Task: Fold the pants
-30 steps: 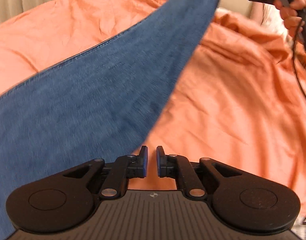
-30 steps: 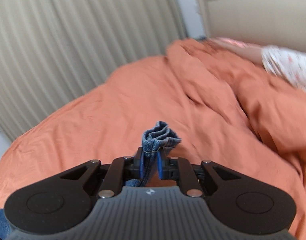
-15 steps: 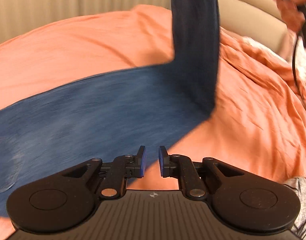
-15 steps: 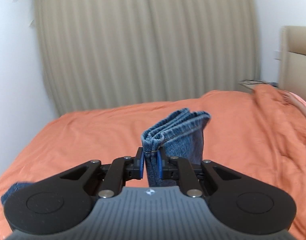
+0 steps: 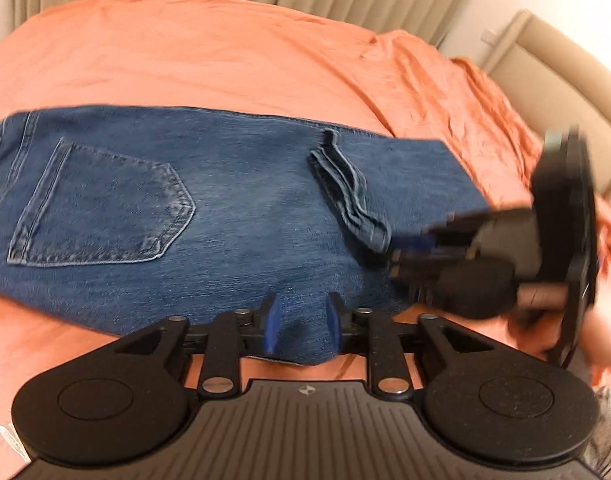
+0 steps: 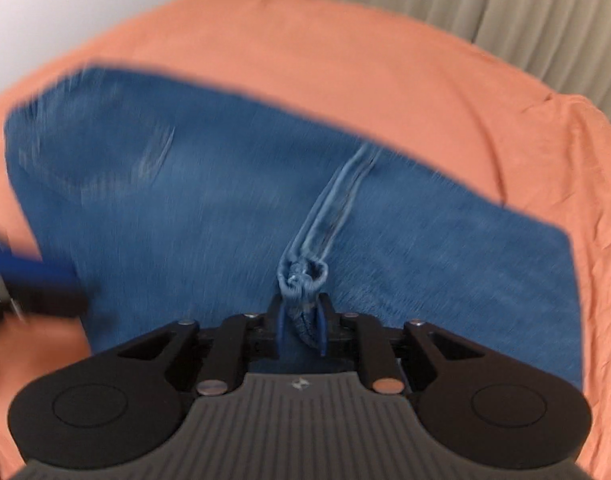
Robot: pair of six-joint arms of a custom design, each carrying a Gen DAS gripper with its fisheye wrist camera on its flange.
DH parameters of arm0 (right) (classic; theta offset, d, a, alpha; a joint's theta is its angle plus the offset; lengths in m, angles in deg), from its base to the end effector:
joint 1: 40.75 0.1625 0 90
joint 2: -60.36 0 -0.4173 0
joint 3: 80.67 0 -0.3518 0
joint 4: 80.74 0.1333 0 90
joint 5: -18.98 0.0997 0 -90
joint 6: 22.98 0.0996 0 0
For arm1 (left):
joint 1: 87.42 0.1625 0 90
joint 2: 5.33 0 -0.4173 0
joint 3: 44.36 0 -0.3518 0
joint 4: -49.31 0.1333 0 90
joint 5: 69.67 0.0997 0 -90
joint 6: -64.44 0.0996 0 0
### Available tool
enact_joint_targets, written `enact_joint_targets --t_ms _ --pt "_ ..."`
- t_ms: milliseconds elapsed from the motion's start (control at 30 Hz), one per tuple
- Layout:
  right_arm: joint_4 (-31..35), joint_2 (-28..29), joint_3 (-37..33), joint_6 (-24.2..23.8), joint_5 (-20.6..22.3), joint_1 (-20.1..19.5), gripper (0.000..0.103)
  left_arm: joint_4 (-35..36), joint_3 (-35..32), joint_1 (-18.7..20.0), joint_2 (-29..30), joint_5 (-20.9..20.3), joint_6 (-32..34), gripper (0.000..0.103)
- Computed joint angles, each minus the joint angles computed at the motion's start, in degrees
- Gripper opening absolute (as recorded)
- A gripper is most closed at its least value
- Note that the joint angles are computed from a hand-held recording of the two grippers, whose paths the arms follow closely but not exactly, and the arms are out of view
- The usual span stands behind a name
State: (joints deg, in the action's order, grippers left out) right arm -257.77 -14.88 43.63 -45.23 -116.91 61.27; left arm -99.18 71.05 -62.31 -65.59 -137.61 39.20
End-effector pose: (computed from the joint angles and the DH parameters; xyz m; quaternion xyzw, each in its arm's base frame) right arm 0.1558 -0.4352 0.3070 0.1354 -0.8695 0.2655 0.3939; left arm -0.3920 -0.3722 0.1498 0.3275 0.9249 -0.1556 0.1148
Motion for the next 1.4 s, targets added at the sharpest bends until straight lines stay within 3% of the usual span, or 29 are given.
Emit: enact_joint_targets --t_ms 67,233,400,467,567,767,933,1033,1267,1400 --pt "1.86 -0.8 0.56 1.24 1.21 -0.91 0.024 -2.01 0.84 1.12 -0.73 -1.35 -0.41 0.038" --pt "9.83 -3.92 -1.43 5.49 2.98 -0.92 0.034 -3.76 0.04 3.44 -0.75 -3.62 -0.3 0.039" --pt "8.85 -9.01 -1.0 6.9 4.33 -1.12 0.058 -11.99 -0.76 6.92 1.14 -9.67 -3.58 0.045" --pt "5.11 -10.2 -0.28 5.12 2.15 -1.67 0.058 -17.26 -0.82 8.76 2.86 -13.02 -4.77 0.052" --pt "0.9 -12.72 0.93 4.54 1.52 -4.87 0.058 -19.16 -2.97 11.14 5.94 -16.98 -7.83 0.052" --pt "-3.91 -16.96 3.81 3.88 6.97 -13.1 0.058 -17.34 -9.97 14.5 14.47 -21.68 -12.26 0.052" --pt "-5.24 -19.38 5.16 -0.62 13.82 -19.1 0.058 -15.08 -15.59 16.94 20.45 -25.27 -14.31 0.052" --pt "-6.02 -19.5 5.89 -4.64 15.6 -21.03 0.058 -14.41 -18.23 18.12 23.19 -27.38 -15.09 0.052" --pt "-5.47 -21.01 7.77 -6.47 20.98 -25.53 0.058 -17.5 -21.36 18.92 26.67 -26.87 -16.89 0.045" --pt "-5.6 -21.15 8.34 -8.01 22.1 -26.66 0.058 -18.11 -23.46 17.04 26.74 -23.68 -9.39 0.041"
